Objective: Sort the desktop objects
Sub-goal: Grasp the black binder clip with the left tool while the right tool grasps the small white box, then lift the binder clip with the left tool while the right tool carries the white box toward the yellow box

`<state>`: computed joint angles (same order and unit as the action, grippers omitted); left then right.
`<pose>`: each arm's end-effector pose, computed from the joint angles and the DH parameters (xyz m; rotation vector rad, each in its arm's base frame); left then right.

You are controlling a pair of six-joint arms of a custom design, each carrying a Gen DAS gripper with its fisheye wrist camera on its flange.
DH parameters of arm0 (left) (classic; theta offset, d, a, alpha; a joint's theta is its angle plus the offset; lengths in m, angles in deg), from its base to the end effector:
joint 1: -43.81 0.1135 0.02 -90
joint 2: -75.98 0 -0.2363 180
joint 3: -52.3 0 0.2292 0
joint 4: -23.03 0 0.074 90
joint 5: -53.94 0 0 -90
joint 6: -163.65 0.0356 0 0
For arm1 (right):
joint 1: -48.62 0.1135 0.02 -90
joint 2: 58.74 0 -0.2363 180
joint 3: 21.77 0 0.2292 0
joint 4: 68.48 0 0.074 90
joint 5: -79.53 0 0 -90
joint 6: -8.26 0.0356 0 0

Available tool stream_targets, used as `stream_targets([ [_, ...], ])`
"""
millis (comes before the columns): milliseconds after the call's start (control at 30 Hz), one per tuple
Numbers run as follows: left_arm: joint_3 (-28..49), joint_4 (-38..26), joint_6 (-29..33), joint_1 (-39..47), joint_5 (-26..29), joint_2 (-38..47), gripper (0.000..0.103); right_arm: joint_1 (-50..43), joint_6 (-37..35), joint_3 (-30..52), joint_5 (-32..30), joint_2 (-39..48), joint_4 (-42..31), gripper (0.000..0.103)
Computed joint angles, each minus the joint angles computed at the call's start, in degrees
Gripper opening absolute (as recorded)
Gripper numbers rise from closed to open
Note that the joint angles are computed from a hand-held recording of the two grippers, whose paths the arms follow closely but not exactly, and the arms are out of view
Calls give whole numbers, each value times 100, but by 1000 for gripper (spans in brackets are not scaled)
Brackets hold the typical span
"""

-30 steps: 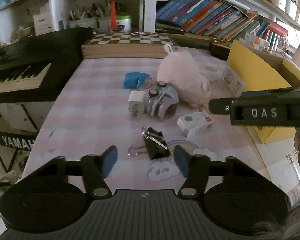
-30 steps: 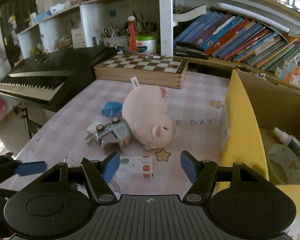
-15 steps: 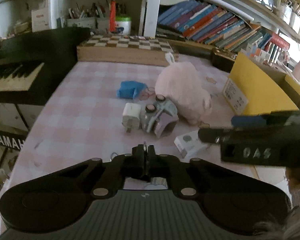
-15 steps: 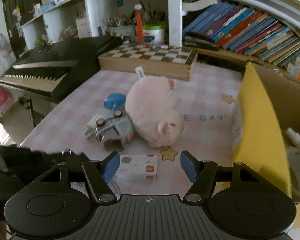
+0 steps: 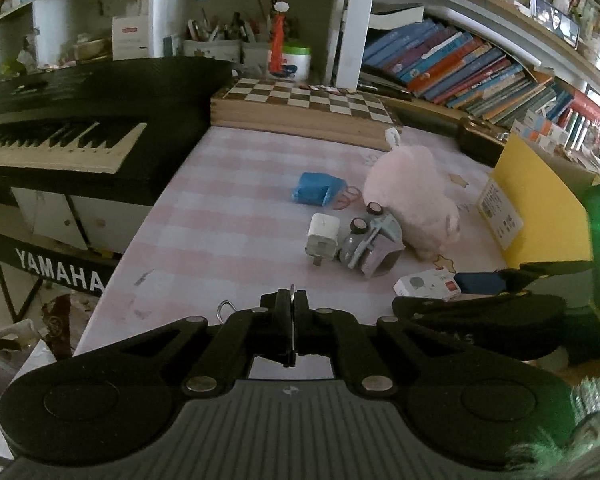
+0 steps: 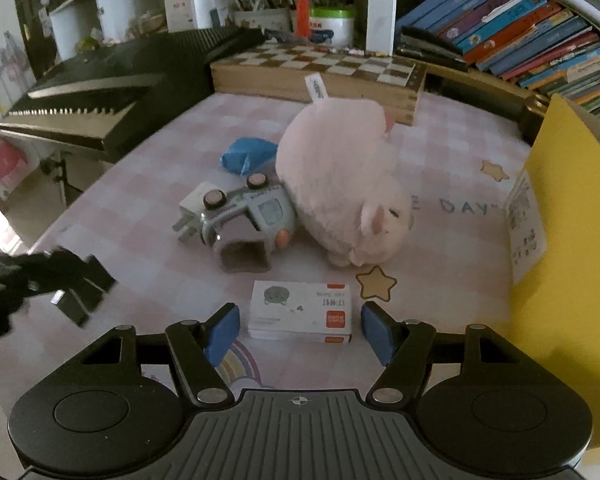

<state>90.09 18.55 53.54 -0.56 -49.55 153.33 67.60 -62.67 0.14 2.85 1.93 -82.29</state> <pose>0.1652 -0.1500 0.1226 0.3751 2.3010 -0.2938 0.1436 0.0407 0.0897 0.0989 2.4519 0.0001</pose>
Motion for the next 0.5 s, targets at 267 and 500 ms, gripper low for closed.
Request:
stream_targets([
  [267,-26,-35,128,-14,19,-221,1,-5,-133,-43,-79,-106,65,54],
  [500,-68,-27,282,0,155,-501,1,180,-22,-22,105,-1036,-672,54],
])
